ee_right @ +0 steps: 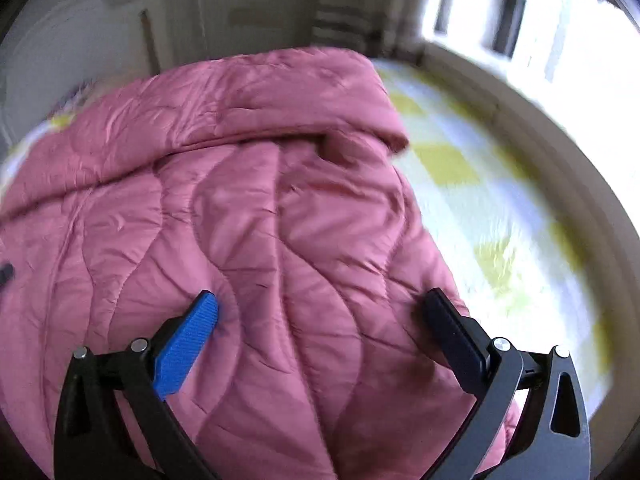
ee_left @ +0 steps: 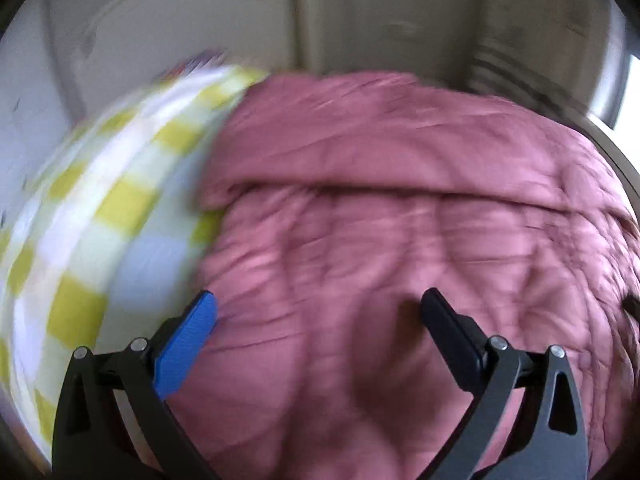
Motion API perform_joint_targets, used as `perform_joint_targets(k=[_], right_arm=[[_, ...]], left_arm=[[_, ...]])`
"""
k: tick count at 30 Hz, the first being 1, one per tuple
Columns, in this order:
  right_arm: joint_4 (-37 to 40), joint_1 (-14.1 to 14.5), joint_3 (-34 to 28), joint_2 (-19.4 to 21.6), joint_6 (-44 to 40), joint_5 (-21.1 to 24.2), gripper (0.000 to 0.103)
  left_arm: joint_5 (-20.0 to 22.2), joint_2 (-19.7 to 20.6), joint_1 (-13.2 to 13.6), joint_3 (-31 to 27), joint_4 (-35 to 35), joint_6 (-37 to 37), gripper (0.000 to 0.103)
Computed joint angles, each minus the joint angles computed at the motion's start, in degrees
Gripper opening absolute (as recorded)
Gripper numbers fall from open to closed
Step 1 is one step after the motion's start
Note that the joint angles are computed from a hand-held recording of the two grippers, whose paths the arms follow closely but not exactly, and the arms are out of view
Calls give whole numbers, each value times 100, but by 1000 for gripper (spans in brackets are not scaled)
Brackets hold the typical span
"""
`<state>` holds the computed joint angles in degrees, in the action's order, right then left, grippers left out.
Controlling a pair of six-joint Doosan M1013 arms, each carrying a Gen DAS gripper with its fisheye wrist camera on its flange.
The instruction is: Fold large clothes
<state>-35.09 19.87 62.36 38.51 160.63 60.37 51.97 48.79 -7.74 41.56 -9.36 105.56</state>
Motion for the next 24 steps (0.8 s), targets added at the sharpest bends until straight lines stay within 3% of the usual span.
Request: perform_joint_targets(k=[1,2,3,5,7,9,11,12,15,18,22,24], right_arm=[[5,-4,15,-20,23,32,99],[-60,10,-13,-8,7,123,98],[-249,68,-44,-3,-16,175,98],[-477,195,98,-89,-105,-230,98],[-340,257,139,-121,-741,-783,98],[52,309,-14,-18,-1648,-849,98],[93,378,-234,159,-2055,-572,98],[54,385,-200,156,-1953,-643,98],[210,293,-72,45,-1736,-672,98],[-184,286,55,-40,-1074,-282,98],[-520,200,541,-311,49,-21,99],[-480,163,784,-427,295,-125,99]], left_arm=[[259,100,76,-193,-272,-96,101],[228,86,101,-178,-345,-151,101],[87,20,89,-67,-244,-218,101],[-476,-274,40,445,-89,-117,101],[-827,-589,57,973,-797,776,101],[-667,-809,71,1339,-1632,1946,101],[-401,-901,29,1533,-1747,2636,101],[-323,-915,-38,1598,-1447,2691,101],[-229,-887,-53,1543,-1291,2482,101],[-119,-833,57,1423,-1509,2285,101],[-1131,-1020,114,1766,-888,1393,101],[-1237,-1054,157,1831,-672,898,101]])
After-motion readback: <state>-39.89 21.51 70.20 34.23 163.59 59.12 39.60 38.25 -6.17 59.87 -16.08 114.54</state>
